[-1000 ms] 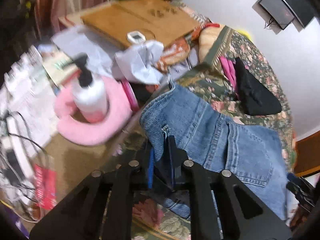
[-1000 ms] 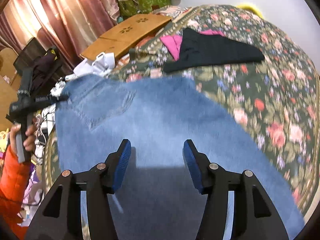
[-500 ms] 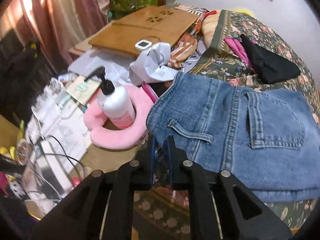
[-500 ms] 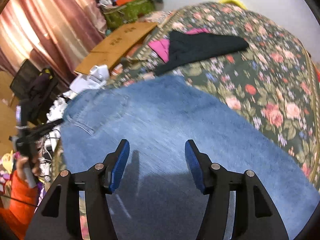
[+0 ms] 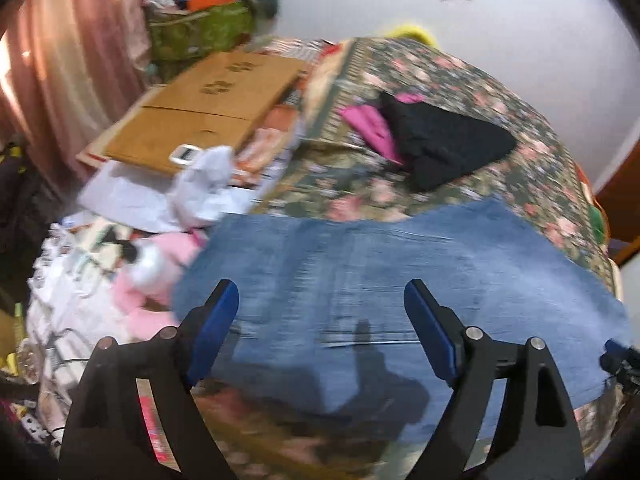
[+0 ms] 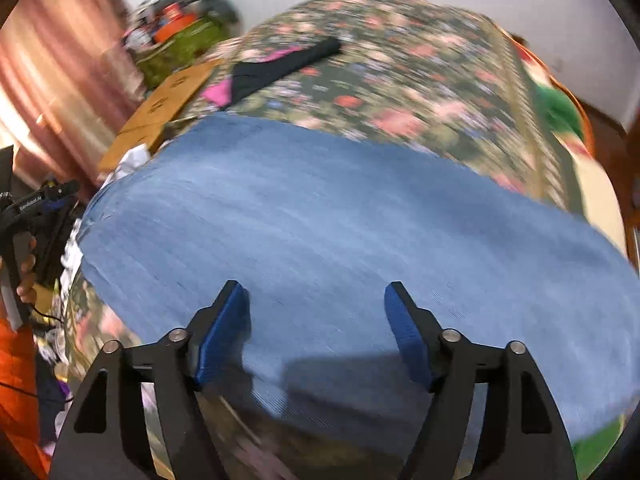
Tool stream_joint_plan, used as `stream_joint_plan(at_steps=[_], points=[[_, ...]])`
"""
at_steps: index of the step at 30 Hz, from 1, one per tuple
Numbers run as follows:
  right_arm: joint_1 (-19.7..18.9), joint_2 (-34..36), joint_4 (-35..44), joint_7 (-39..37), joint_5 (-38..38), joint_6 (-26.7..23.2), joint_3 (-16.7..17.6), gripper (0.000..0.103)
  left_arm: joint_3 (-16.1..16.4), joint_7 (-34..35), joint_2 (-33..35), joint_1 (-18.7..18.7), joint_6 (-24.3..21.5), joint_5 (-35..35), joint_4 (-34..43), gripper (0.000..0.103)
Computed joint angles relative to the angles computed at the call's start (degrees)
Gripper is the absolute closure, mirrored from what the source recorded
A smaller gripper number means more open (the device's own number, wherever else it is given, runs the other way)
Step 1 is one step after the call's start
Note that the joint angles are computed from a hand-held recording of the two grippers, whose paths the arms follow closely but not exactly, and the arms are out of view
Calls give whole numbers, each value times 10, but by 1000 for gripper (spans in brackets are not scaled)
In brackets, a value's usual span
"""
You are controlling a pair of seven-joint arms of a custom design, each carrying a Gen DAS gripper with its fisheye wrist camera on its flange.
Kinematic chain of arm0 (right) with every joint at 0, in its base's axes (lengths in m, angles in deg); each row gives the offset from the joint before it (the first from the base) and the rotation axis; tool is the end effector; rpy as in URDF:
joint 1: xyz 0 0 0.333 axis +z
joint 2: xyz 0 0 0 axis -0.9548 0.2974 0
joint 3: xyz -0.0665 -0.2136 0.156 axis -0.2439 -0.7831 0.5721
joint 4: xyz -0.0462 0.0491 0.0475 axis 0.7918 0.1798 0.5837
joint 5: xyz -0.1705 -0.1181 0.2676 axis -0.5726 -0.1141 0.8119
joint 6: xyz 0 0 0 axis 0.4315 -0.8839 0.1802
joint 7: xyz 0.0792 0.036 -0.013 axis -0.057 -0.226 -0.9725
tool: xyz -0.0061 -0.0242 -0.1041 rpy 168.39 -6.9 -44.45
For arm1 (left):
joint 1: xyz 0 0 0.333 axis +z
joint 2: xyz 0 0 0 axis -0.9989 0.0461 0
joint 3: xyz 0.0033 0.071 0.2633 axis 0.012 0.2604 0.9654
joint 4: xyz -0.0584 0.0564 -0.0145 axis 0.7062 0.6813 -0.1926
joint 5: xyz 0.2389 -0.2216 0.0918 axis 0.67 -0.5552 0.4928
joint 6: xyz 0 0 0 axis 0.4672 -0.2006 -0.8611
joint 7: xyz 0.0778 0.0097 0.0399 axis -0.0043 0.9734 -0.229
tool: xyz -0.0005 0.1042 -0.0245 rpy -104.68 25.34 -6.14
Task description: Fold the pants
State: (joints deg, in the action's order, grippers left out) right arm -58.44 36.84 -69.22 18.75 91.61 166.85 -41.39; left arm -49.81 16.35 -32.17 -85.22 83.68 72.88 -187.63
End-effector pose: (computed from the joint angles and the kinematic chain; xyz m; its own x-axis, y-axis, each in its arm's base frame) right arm 0.4279 0.1588 0.6048 0.2726 -0.9189 -0.2851 -0.8932 -0.1316 -0.4299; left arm 0.4682 -0.0013 0.5962 0.2752 -0.9555 0.1058 -0.7995 -0.2886 -0.5268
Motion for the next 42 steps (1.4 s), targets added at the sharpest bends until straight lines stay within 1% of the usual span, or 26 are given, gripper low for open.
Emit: stream_joint_plan(at_steps=[3, 5, 7, 9, 12, 14, 16, 19, 23, 25, 28, 29, 30, 31, 32, 36, 37, 39, 42], points=[[-21, -49, -47, 21, -7, 2, -11, 33, -17, -4, 35, -18, -17, -13, 29, 16], [-35, -82, -73, 30, -14, 3, -17, 33, -29, -4, 60, -31, -37, -17, 52, 16], [-48, -110, -90, 34, -16, 2, -24, 33, -42, 4, 86, -47, -58, -21, 78, 16], [-64, -138, -106, 38, -21, 1, -30, 33, -56, 1, 101, -60, -67, -11, 95, 16], [-99, -167, -123, 60, -51, -3, -28, 33, -72, -3, 120, -78, -76, 13, 124, 16], [-122, -181, -137, 73, -64, -3, -36, 33, -77, 5, 133, -89, -86, 11, 146, 14], [-141, -192, -145, 87, -68, -5, -46, 33, -81, 21, 148, -98, -99, -3, 169, 14], [-172, -212, -167, 110, -53, 11, -70, 33, -89, 18, 172, -110, -113, 7, 202, 12], [-203, -215, -183, 134, -43, 28, -84, 33, -95, 15, 202, -121, -132, 5, 242, 10], [-207, -212, -189, 139, -33, 36, -89, 33, -97, 12, 211, -126, -138, 1, 253, 10], [-197, -191, -189, 132, -9, 53, -94, 34, -102, 4, 224, -137, -143, 16, 270, 9], [-199, -185, -191, 132, -9, 63, -91, 41, -104, 3, 227, -141, -145, 22, 275, 9], [-197, -181, -192, 127, -8, 72, -91, 44, -105, 3, 230, -144, -147, 27, 279, 9], [-193, -175, -193, 121, -2, 81, -93, 51, -106, 3, 232, -147, -149, 32, 283, 9], [-194, -168, -190, 119, 0, 80, -95, 63, -107, 4, 234, -150, -151, 36, 287, 9], [-182, -144, -170, 83, 25, 70, -114, 85, -109, 6, 244, -156, -158, 33, 302, 9], [-184, -141, -165, 77, 23, 69, -113, 94, -110, 7, 245, -156, -158, 28, 303, 9], [-187, -144, -160, 62, 17, 75, -109, 96, -111, 4, 246, -160, -158, 30, 304, 9], [-198, -172, -163, 45, -16, 102, -88, 97, -113, 9, 247, -164, -159, 32, 307, 9]])
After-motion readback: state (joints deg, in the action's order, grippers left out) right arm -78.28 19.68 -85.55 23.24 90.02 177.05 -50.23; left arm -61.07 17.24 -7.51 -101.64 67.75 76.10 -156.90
